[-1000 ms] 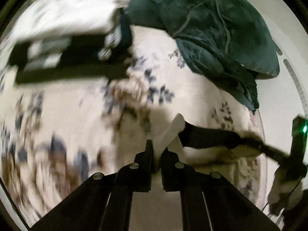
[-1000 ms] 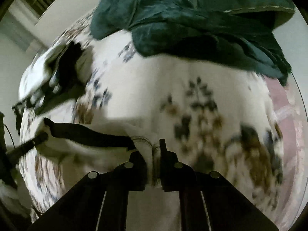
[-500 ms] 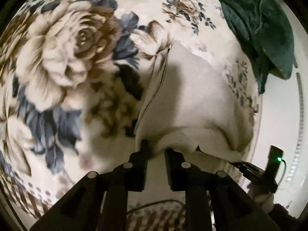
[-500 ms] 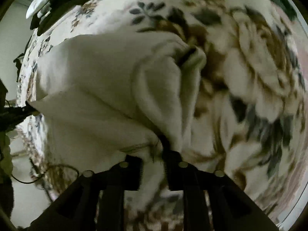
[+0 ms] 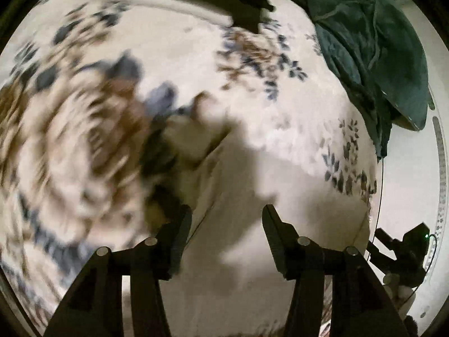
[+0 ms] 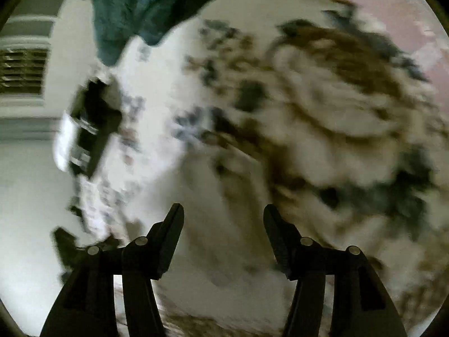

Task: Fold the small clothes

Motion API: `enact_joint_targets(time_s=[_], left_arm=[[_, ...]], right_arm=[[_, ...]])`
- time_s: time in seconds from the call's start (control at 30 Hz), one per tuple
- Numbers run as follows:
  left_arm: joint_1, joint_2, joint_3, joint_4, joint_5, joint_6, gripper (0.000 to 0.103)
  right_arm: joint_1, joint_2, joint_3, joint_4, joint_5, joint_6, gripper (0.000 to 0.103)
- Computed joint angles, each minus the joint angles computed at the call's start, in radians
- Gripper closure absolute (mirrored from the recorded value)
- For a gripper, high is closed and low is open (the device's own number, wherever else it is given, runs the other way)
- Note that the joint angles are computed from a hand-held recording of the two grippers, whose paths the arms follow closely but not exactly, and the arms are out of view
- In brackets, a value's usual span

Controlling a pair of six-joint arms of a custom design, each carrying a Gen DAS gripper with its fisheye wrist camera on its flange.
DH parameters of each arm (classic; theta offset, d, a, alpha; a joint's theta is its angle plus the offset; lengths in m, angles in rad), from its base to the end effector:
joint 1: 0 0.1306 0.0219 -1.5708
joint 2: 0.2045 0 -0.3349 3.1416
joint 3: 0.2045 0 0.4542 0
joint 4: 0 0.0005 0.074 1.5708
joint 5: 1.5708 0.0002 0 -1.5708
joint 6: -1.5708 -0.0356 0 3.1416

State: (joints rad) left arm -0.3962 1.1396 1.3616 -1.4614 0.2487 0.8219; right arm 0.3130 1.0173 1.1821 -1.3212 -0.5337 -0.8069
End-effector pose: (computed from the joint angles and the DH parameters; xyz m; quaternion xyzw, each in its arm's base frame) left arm 0.3883 -0.1725 0.4543 -0.1867 0.9609 -0.1940 0.0643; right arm 0.3726 0.1391 0.4240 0.1782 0.9286 0.3240 0.0311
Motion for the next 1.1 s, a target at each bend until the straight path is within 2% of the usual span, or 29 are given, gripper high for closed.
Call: enact_joint_targets(time_s=[0.03,0.07,0.1,0.13,0.2,0.27,0.3,0.37,0.47,0.5,0.53,0.6,0.7,0.8,0.87,0.93,1.0,1.1], left_arm=[[-0.001,0.030,0.014,0.010,0.003,-0.017,0.053],[-0.002,0.064,0.032,0.013,-0.005,-0.031,0.053],[0.000,0.080,0.035,0.024,0.003,-0.040,0.053],[0.004,0.099,0.036,0.029,0.011,-0.053,0.053],[0.015,0.131,0.032,0.015,0.009,-0.065,0.053],[0.036,0.137,0.003,0.014,0.053,-0.035,0.051],[0.052,0.122,-0.030,0.041,0.088,0.002,0.051],[0.075,0.088,-0.074,0.088,0.139,0.064,0.050],[0.085,0.046,-0.085,0.106,0.158,0.087,0.052],[0.088,0.027,-0.089,0.109,0.157,0.089,0.052],[0.091,0.007,-0.093,0.108,0.152,0.093,0.052],[0.098,-0.022,-0.101,0.109,0.146,0.092,0.050],[0.108,-0.033,-0.103,0.093,0.140,0.067,0.048],[0.103,-0.006,-0.085,0.084,0.128,0.046,0.048],[0.095,0.010,-0.079,0.097,0.127,0.040,0.048],[0.085,0.038,-0.063,0.101,0.119,0.028,0.048],[0.073,0.059,-0.050,0.110,0.102,0.014,0.048],[0.060,0.093,-0.034,0.102,0.067,-0.020,0.048]], right_arm=[[0.006,0.026,0.005,0.032,-0.017,-0.005,0.043],[0.015,0.050,0.010,0.056,-0.013,-0.009,0.049],[0.025,0.070,0.019,0.060,0.005,-0.007,0.077],[0.032,0.097,0.034,0.042,0.031,0.011,0.089],[0.041,0.145,0.073,-0.015,0.137,0.032,0.093],[0.037,0.165,0.079,-0.059,0.205,0.026,0.097],[0.031,0.165,0.071,-0.077,0.212,0.025,0.097],[0.011,0.177,0.058,-0.097,0.171,0.010,0.096],[-0.026,0.146,0.033,-0.071,0.128,-0.036,0.092],[-0.032,0.135,0.036,-0.080,0.137,-0.031,0.081],[-0.040,0.121,0.038,-0.078,0.146,-0.033,0.062],[-0.059,0.063,0.014,-0.007,0.128,-0.061,0.045],[-0.061,0.036,-0.003,0.096,0.057,-0.081,0.044],[-0.022,0.105,0.043,0.078,0.041,0.001,0.044],[0.024,0.184,0.096,0.023,0.063,0.092,0.048],[0.056,0.205,0.106,0.017,0.129,0.109,0.089],[0.057,0.184,0.083,0.037,0.169,0.064,0.095],[0.034,0.162,0.043,0.062,0.190,-0.054,0.097]])
